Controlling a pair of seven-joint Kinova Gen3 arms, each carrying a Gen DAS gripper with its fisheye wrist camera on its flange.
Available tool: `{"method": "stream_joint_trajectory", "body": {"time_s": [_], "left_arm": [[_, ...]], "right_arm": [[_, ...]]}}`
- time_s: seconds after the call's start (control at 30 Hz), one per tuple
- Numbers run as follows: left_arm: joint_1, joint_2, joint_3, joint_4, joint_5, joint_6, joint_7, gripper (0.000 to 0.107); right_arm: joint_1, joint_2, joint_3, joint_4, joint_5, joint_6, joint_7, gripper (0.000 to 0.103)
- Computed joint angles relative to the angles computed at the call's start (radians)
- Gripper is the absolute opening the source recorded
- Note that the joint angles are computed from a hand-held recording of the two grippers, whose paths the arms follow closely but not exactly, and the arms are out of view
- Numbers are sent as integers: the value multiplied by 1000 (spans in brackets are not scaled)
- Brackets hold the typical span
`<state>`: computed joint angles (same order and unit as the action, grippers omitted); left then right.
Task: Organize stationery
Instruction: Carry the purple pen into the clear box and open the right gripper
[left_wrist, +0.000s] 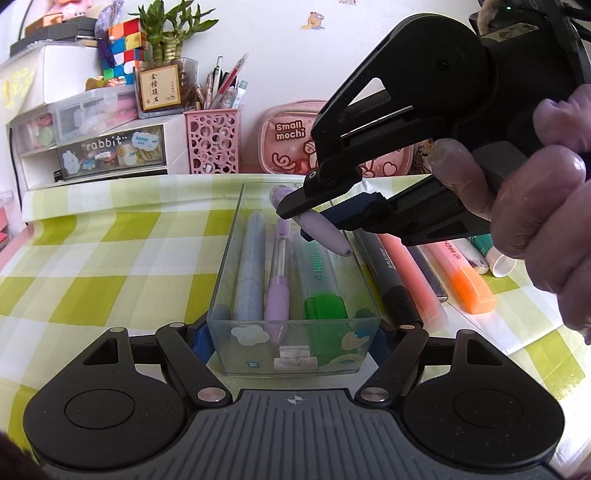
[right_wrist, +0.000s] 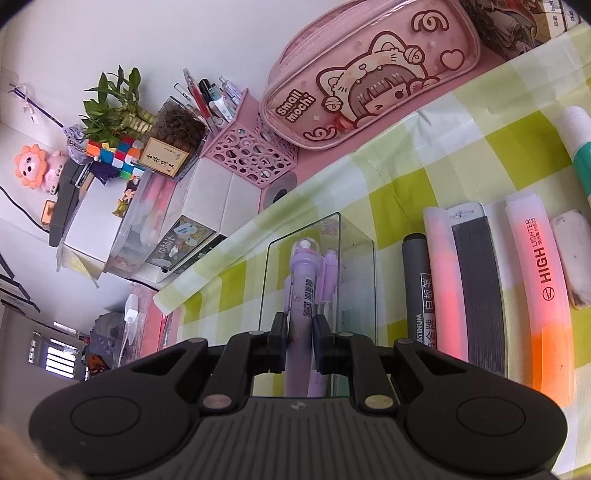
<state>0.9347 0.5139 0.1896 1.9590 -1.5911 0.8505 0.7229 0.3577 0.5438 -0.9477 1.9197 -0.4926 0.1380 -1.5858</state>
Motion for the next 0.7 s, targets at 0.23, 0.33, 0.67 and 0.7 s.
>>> {"method": "stream_joint_trajectory", "body": {"time_s": [0.23, 0.33, 0.67, 0.7], "left_arm": [[0, 0, 1, 0, 0, 0, 0, 75], [0, 0, 1, 0, 0, 0, 0, 75], [-1, 0, 1, 0, -2, -1, 0, 75], [-2, 0, 1, 0, -2, -1, 0, 75]], "right_arm": [[-42, -14, 42, -18, -10, 25, 13, 38], [-59, -20, 63, -26, -22, 40, 23, 38], [-105, -34, 122, -43, -113, 90, 129, 42], [-110, -41, 129, -42, -123, 90, 139, 42]]}}
